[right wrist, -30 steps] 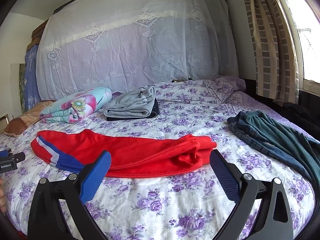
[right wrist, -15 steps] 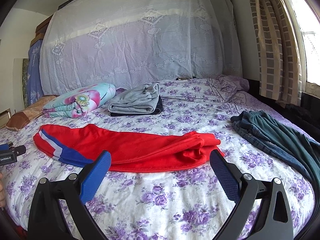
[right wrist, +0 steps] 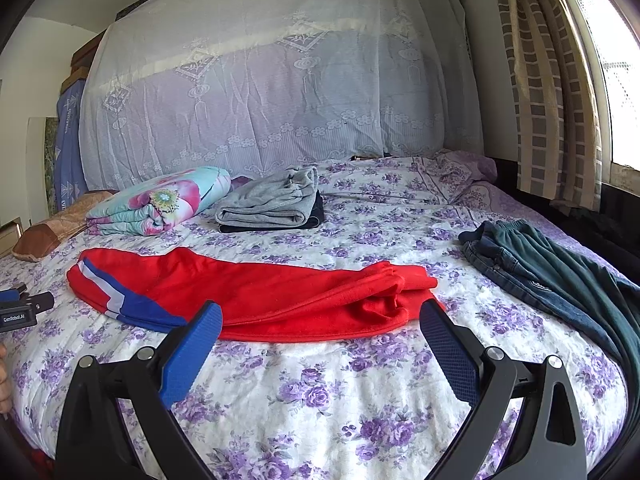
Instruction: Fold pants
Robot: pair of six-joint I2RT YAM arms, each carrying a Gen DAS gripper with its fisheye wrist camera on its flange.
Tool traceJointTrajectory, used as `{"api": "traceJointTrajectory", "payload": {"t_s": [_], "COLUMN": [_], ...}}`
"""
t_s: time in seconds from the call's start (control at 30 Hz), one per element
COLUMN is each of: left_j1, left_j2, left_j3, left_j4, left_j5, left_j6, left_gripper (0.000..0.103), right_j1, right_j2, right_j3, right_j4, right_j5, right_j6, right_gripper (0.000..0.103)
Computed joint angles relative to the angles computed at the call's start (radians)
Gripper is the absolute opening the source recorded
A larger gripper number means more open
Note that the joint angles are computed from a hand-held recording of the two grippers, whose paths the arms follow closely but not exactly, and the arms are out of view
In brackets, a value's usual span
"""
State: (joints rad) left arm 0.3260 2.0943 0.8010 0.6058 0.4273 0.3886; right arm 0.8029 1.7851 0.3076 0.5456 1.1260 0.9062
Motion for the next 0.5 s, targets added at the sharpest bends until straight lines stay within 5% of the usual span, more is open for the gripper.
{"api": "traceJointTrajectory", "payload": {"t_s": [0.5], "left_j1": [-0.001], "left_j2": [0.001], "left_j3": [0.002], "left_j4": [-0.002], "left_j5": [-0.001], "left_j6": [-0.001], "left_gripper": [0.098], "right_j1": [-0.002], "right_j2": [0.000], "right_j3": [-0.003], "right_j4": [0.001], "right_j5": [0.000], "right_j6": [0.002], "right_gripper": [0.100]}}
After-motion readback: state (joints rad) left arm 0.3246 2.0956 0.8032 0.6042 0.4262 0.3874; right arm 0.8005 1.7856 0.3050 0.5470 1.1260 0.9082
